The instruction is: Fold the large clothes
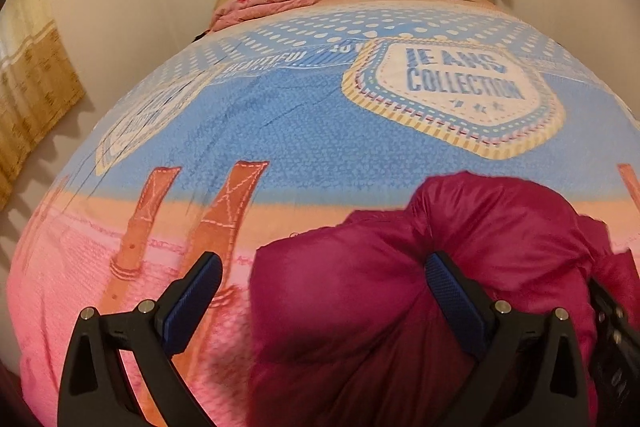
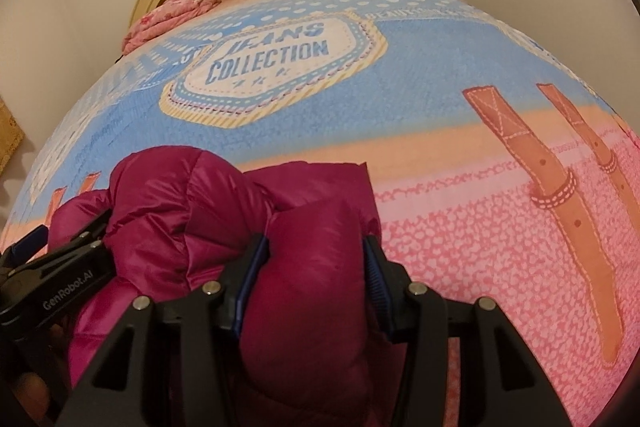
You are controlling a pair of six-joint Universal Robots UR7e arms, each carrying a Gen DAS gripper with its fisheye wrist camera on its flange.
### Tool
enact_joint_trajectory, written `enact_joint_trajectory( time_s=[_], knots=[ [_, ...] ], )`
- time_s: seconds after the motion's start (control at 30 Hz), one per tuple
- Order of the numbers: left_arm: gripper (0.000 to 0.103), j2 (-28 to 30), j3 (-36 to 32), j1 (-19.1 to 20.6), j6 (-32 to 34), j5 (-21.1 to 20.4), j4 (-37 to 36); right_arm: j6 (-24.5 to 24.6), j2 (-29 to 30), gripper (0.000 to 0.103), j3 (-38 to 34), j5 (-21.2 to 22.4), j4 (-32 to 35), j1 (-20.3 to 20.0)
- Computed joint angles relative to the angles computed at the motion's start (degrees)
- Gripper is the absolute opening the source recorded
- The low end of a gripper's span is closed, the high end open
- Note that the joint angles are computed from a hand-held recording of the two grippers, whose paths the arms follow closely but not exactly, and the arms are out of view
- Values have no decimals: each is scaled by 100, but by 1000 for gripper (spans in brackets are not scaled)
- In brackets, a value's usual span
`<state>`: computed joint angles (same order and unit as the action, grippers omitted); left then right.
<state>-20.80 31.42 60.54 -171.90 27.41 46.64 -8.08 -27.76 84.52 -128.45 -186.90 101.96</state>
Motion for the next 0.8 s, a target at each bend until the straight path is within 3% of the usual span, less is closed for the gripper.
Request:
enact_joint_trajectory(
  time_s=[0.07, 0.17, 0.27, 0.37, 0.43, 0.63, 0.8],
  knots=[
    [102, -619, 911, -82, 65, 63, -445, 146, -211, 73, 248, 57, -74, 21],
    [102, -1697, 2324, -134, -257, 624, -789, 75, -665, 79, 954, 347, -642, 73],
    [102, -2191, 3070, -83, -563, 892, -915, -41, -894, 83, 1508, 430, -1094, 103],
    [102, -2070, 3148, 42, -884, 976, -608, 87, -893, 83, 1672, 513, -902, 6],
    [102, -2156, 3379, 59, -956, 1013, -862, 210, -888, 83, 1753, 749, -924, -97],
    [102, -2152, 3704, -110, -135, 609, -1682, 129, -835, 77, 1648, 906, -676, -168],
    [100, -2151, 3717, -82, 56, 811, -1781, -19, -796, 63, 1732, 1180, -881, -218]
  ],
)
